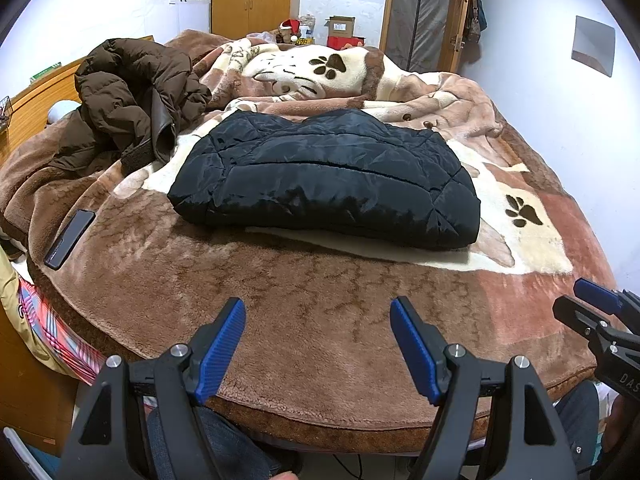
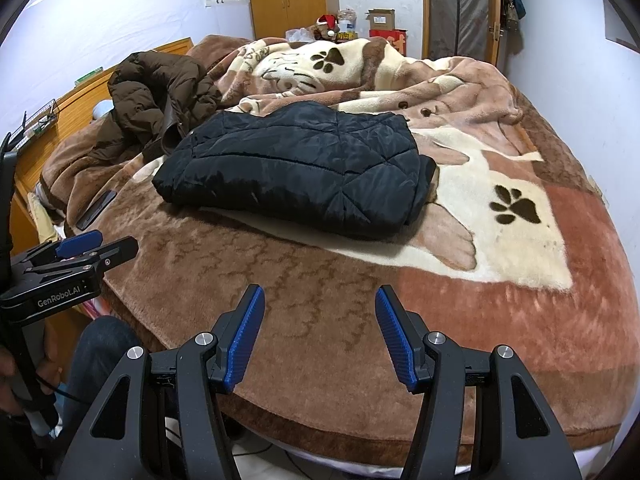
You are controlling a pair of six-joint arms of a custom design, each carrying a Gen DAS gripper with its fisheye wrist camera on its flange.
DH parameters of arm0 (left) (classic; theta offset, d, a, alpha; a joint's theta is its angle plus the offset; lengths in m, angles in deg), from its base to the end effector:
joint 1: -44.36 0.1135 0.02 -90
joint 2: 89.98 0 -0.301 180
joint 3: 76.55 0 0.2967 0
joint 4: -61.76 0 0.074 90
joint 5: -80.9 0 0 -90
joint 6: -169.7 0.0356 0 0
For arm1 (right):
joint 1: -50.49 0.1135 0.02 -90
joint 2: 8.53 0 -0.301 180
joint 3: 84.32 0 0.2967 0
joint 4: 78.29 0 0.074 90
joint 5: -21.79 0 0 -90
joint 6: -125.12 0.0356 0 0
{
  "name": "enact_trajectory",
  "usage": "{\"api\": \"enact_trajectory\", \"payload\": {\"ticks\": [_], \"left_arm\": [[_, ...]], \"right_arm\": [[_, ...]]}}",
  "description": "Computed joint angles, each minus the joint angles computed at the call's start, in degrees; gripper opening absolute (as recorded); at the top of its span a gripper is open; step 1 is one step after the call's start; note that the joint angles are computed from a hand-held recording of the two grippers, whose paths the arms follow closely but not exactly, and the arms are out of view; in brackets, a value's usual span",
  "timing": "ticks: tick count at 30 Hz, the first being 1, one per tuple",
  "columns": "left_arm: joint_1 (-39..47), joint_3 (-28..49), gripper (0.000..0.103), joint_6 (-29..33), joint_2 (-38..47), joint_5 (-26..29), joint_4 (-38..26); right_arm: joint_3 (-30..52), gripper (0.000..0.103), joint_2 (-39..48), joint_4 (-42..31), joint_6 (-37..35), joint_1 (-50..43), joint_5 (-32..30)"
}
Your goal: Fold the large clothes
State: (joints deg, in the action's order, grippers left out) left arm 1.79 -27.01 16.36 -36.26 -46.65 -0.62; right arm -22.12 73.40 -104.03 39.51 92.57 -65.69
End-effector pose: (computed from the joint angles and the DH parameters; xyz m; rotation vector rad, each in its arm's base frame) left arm 0.1461 -0.1048 0.2407 -0.5945 2.3122 0.0934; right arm 0.2488 0.2226 0.2332 -0.7515 2.2684 0.3377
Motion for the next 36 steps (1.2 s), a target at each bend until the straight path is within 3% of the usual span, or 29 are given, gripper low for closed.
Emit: {"api": "enact_trajectory", "payload": {"ticks": [36], "left_arm": [[1.2, -1.8, 0.076, 1.6, -2.8, 3.5, 0.7]], "right_arm": [[-1.0, 0.058, -0.1, 0.6, -0.6, 0.5, 1.0]]}}
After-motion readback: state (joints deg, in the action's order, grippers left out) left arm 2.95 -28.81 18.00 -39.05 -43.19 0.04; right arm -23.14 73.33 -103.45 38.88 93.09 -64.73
